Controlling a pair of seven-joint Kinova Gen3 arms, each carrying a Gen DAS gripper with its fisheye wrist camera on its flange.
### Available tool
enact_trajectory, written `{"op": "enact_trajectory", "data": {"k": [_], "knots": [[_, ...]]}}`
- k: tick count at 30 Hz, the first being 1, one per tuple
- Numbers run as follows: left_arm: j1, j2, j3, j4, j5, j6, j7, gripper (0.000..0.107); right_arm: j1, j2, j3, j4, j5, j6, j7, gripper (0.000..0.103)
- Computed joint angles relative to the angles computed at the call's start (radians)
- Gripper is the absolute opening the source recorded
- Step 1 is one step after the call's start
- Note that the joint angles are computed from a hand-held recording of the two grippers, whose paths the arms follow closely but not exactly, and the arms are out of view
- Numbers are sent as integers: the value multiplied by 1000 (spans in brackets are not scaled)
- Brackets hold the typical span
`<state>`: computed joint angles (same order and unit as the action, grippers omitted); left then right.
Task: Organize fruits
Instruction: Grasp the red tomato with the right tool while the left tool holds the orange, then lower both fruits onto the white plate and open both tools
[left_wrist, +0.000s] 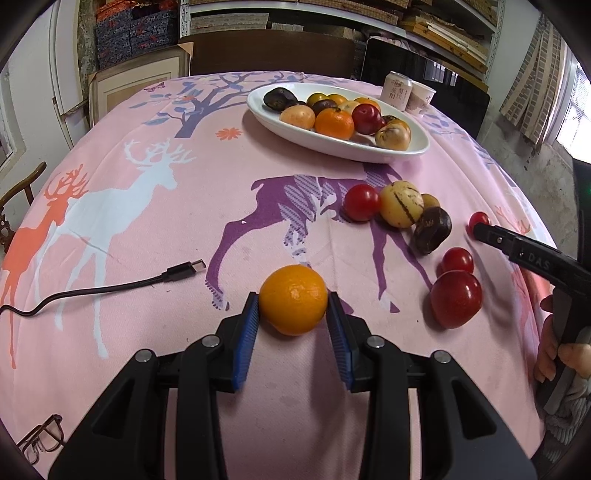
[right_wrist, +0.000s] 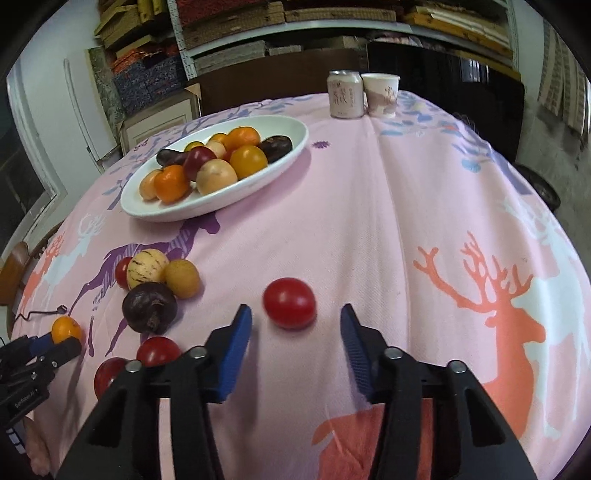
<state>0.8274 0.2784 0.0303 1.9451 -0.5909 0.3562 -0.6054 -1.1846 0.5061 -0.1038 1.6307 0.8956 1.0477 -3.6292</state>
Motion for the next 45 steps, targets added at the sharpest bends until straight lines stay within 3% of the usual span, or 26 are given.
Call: {"op": "enact_trajectory", "data": {"k": [4, 8, 22, 29, 33, 36, 40, 45], "knots": [[-5, 0, 4, 0, 4, 0, -5, 36, 2, 1, 0, 3, 9, -13, 2, 45], [-16, 3, 16, -4, 25, 3, -29, 36, 11, 6, -3, -5, 10, -41, 42, 32], [-42, -8, 16, 14, 92, -41, -87, 36, -1, -7, 7, 20, 30, -53, 1, 32], [7, -16, -31, 8, 52, -34, -26, 36, -35, -25, 12, 51, 102, -33, -103, 32], [40, 1, -47, -89, -39, 58, 14, 36, -33, -59, -3, 80, 162, -25, -175, 31], [15, 13, -32, -168, -83, 86, 25, 36, -9, -97, -19, 85, 207, -19, -182, 31], [-91, 57, 36, -295, 15, 81, -84, 36, 47, -113, -34, 10, 228, 11, -66, 31], [-120, 171, 29, -482, 106, 135, -190, 36, 124, -83, -14, -94, 220, -32, 76, 31]]}}
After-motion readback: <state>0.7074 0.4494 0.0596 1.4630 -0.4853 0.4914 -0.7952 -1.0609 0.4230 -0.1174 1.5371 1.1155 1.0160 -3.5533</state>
